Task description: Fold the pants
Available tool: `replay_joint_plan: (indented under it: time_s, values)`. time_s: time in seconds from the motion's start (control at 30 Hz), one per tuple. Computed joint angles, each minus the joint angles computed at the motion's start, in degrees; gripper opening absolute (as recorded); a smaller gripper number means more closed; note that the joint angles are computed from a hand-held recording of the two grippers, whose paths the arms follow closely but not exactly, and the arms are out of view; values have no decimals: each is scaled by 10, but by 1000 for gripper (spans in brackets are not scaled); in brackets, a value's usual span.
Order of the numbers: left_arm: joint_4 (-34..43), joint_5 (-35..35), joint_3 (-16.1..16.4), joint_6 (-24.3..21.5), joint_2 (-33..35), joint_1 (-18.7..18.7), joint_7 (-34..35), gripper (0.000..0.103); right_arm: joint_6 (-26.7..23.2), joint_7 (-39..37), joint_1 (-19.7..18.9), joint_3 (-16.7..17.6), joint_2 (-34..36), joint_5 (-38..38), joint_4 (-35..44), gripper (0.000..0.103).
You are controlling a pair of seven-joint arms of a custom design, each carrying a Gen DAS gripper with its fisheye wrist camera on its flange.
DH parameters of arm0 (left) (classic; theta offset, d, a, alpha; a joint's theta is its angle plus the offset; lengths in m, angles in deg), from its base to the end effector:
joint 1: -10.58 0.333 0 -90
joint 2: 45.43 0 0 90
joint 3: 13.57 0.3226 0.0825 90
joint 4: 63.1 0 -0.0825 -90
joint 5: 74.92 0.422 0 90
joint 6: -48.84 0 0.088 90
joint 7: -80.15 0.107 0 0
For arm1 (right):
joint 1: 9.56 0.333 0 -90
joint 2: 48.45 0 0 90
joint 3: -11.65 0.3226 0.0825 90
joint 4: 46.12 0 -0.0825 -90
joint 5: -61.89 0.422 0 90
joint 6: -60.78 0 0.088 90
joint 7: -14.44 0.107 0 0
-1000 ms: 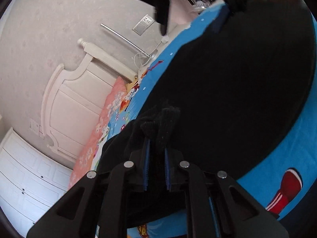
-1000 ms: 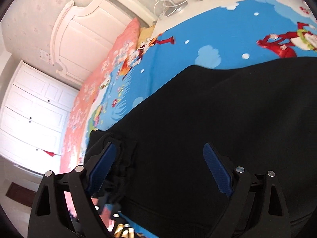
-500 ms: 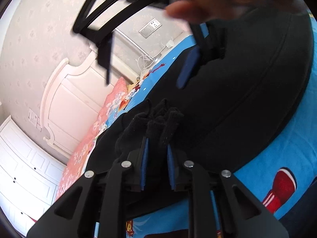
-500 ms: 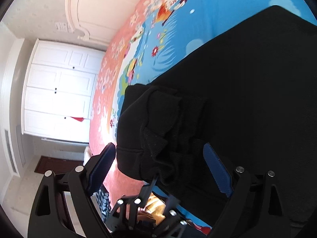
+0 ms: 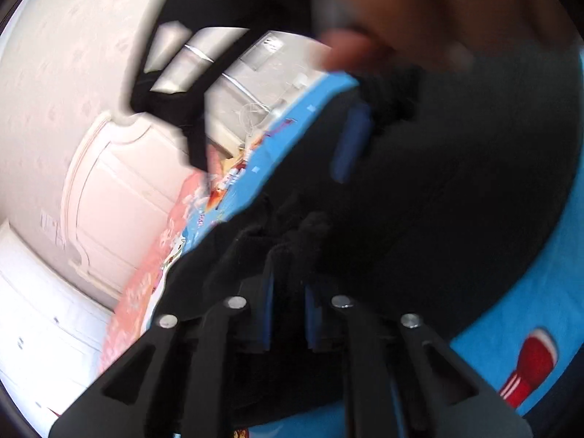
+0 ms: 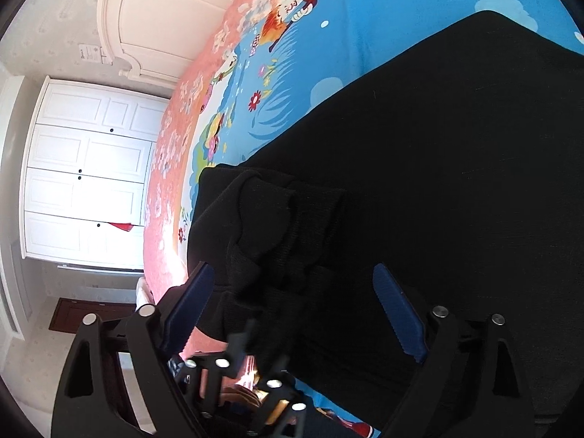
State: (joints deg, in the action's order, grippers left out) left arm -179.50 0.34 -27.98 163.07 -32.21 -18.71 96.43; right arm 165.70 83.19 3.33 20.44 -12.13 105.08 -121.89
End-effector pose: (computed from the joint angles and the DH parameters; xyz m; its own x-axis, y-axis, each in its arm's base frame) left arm 0.4899 -0.3804 0.3323 0.0780 -0.7481 -0.6590 -0.6982 0.4308 -0.5717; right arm 0.6980 0.3090 0.3741 0.3398 -0.6007 -0.7237 -0.9012 -0.4282 -0.0677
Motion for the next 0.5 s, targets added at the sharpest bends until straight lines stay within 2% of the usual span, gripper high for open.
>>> replay_joint_plan:
  time_s: [0.13, 0.27, 0.33, 0.37, 0.4, 0.5]
  values:
    - [-31, 19, -3, 1, -46, 5, -52, 12, -61, 23, -6, 10, 41, 9, 60, 89]
    - [-48, 29, -16, -1, -69, 11, -57, 12, -118, 49, 7, 21, 103, 3, 152, 88]
    - [-55, 31, -19, 3, -74, 15, -53, 12, -135, 55, 20, 25, 138, -9, 205, 71]
    - [-57, 32, -22, 3, -75, 15, -49, 12, -151, 58, 28, 27, 162, -19, 242, 51]
    - [-56, 36, -22, 5, -71, 16, -48, 12, -155, 63, 43, 20, 180, -42, 274, 24]
    - [-45, 40, -23, -15, -55, 14, -23, 11, -143, 34, 43, 25, 183, -55, 291, 19]
